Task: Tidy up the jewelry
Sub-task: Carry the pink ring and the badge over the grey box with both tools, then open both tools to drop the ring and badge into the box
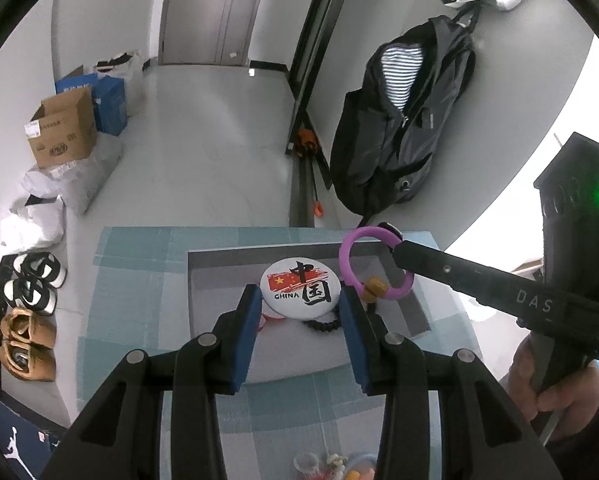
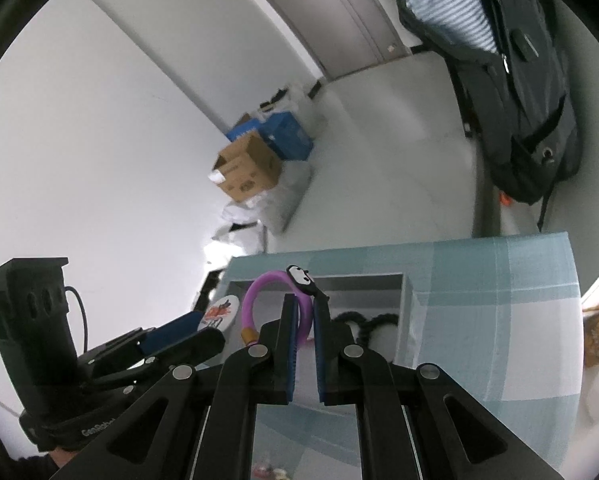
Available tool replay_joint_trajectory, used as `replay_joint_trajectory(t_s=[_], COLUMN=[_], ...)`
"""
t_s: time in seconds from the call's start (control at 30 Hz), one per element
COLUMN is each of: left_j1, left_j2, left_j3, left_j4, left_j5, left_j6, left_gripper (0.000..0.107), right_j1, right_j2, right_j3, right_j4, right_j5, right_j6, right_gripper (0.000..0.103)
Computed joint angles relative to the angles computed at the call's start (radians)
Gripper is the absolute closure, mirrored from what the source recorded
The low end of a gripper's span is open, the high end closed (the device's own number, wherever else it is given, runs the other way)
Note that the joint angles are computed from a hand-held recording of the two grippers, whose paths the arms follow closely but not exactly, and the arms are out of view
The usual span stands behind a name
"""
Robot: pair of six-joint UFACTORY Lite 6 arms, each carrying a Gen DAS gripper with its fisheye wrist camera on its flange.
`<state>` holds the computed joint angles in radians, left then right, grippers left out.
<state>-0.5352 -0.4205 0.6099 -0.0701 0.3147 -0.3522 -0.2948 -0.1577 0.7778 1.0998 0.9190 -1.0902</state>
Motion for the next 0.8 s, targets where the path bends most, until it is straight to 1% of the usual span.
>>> replay_joint_trajectory(t_s=[0.07, 0.13, 0.2, 0.27, 0.33, 0.37, 0.43, 0.47, 0.5, 0.57, 0.6, 0.63, 0.67, 0.7, 0.73, 0.8], left_j1=[0.023, 0.039, 0.063, 0.091, 0.103, 0.115, 0.14, 0.158, 0.169, 0.178, 0.18, 0.179, 0.179, 0.171, 0.157, 0.145], left_j2=[0.023, 0.05, 0.08, 0.106, 0.122, 0.136, 0.158, 0.176, 0.193, 0.203, 0.198, 0.186, 0.165, 0.142, 0.116, 0.065], left_j3=[-0.002, 0.006, 0.014, 0.022, 0.026, 0.029, 0.037, 0.048, 0.058, 0.067, 0.064, 0.06, 0.051, 0.04, 0.029, 0.013], left_j4=[-0.113, -0.183, -0.283, -0.419, -0.494, -0.556, -0.668, -0.728, -0.747, -0.723, -0.729, -0.715, -0.716, -0.697, -0.648, -0.569], left_j5=[-0.017, -0.024, -0.027, -0.02, -0.016, -0.01, 0.016, 0.051, 0.07, 0.094, 0.099, 0.101, 0.1, 0.09, 0.074, 0.074], left_j6=[0.117, 0.194, 0.301, 0.447, 0.531, 0.601, 0.723, 0.783, 0.802, 0.776, 0.785, 0.772, 0.775, 0.754, 0.701, 0.62], left_gripper=[0.072, 0.072, 0.072, 0.072, 0.072, 0.072, 0.072, 0.072, 0.072, 0.07, 0.065, 0.06, 0.047, 0.04, 0.04, 0.04], right_j1=[0.014, 0.032, 0.055, 0.074, 0.089, 0.097, 0.107, 0.111, 0.116, 0.115, 0.109, 0.107, 0.102, 0.093, 0.079, 0.056], right_j2=[0.033, 0.051, 0.065, 0.08, 0.089, 0.092, 0.092, 0.103, 0.109, 0.105, 0.097, 0.084, 0.064, 0.049, 0.024, -0.021], right_j3=[0.011, 0.018, 0.028, 0.036, 0.04, 0.039, 0.035, 0.039, 0.04, 0.033, 0.026, 0.019, 0.009, -0.001, -0.011, -0.03], right_j4=[0.001, -0.006, -0.014, -0.015, -0.014, -0.015, -0.021, -0.025, -0.031, -0.032, -0.026, -0.028, -0.033, -0.031, -0.035, -0.039], right_j5=[-0.029, -0.054, -0.082, -0.102, -0.118, -0.129, -0.146, -0.147, -0.149, -0.153, -0.147, -0.149, -0.152, -0.145, -0.135, -0.117], right_j6=[0.0, 0.0, 0.002, 0.006, 0.008, 0.011, 0.02, 0.026, 0.035, 0.029, 0.014, 0.012, 0.013, 0.006, 0.005, 0.005], right_gripper=[0.096, 0.096, 0.096, 0.096, 0.096, 0.096, 0.091, 0.09, 0.088, 0.088, 0.086, 0.08, 0.077, 0.069, 0.064, 0.063])
